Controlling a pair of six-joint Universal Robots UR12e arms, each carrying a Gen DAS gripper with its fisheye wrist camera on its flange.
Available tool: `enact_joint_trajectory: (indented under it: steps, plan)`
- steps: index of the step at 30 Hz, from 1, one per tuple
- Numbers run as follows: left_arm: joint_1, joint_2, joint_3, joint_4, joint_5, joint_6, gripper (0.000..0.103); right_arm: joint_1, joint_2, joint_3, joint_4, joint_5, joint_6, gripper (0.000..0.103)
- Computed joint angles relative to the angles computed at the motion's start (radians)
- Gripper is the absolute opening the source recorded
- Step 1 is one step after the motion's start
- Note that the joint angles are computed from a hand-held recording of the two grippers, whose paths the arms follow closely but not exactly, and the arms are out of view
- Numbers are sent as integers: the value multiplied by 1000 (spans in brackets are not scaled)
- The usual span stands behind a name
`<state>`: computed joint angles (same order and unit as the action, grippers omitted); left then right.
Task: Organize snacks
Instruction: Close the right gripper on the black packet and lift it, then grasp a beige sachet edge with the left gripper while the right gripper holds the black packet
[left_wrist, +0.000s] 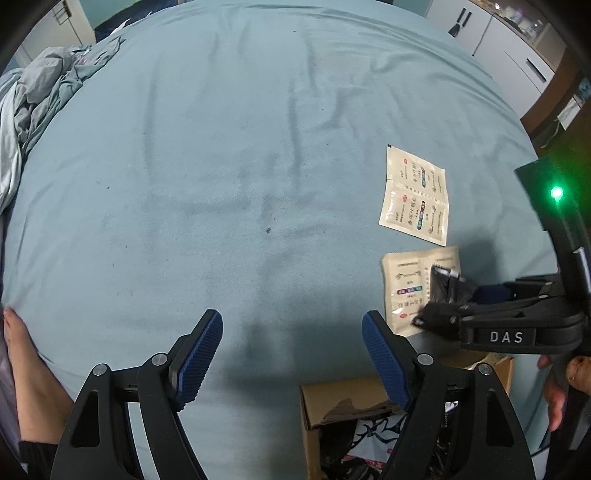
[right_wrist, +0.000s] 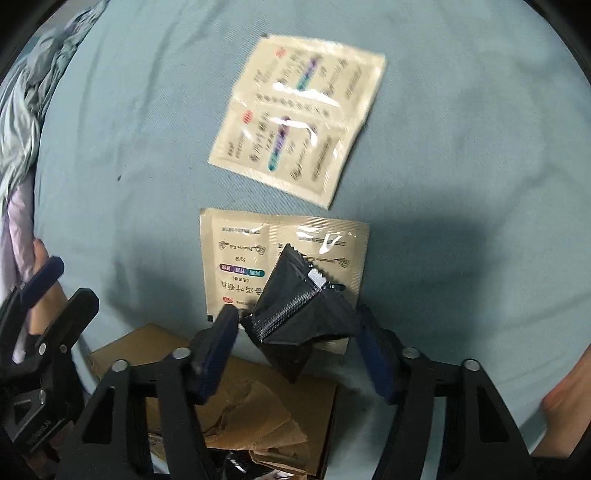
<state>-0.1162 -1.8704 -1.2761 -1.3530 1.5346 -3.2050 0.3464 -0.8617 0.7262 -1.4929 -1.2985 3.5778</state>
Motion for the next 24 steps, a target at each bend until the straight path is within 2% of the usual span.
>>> enact_joint_trajectory:
  steps: [1, 2, 5, 11, 13, 19, 21, 24]
  plan:
    - [0, -1, 1, -1, 0, -1, 79, 8, -5, 8, -19, -18, -5, 45]
    - [0, -1, 1, -1, 1, -3, 79, 12, -4, 3, -26, -40, -12, 41]
    - [-2, -4, 2, 0, 8, -8, 79, 16, -24, 28, -94, -86, -9, 41]
    - [-11, -22, 24, -17, -15, -5, 80, -4, -89, 124, -213, -100, 34, 41]
    - [-16, -38, 45, -47, -49, 28, 80, -12, -115, 166, -252, -97, 51, 41]
    - [-56, -71, 80, -37, -3, 96, 80, -35, -185, 263, -331, -71, 83, 42]
    - [-66, -83, 92, -26, 6, 101, 80, -46, -205, 287, -338, -48, 73, 42]
    - [-78, -102, 112, -14, 14, 113, 80, -69, -240, 340, -378, 40, 112, 42]
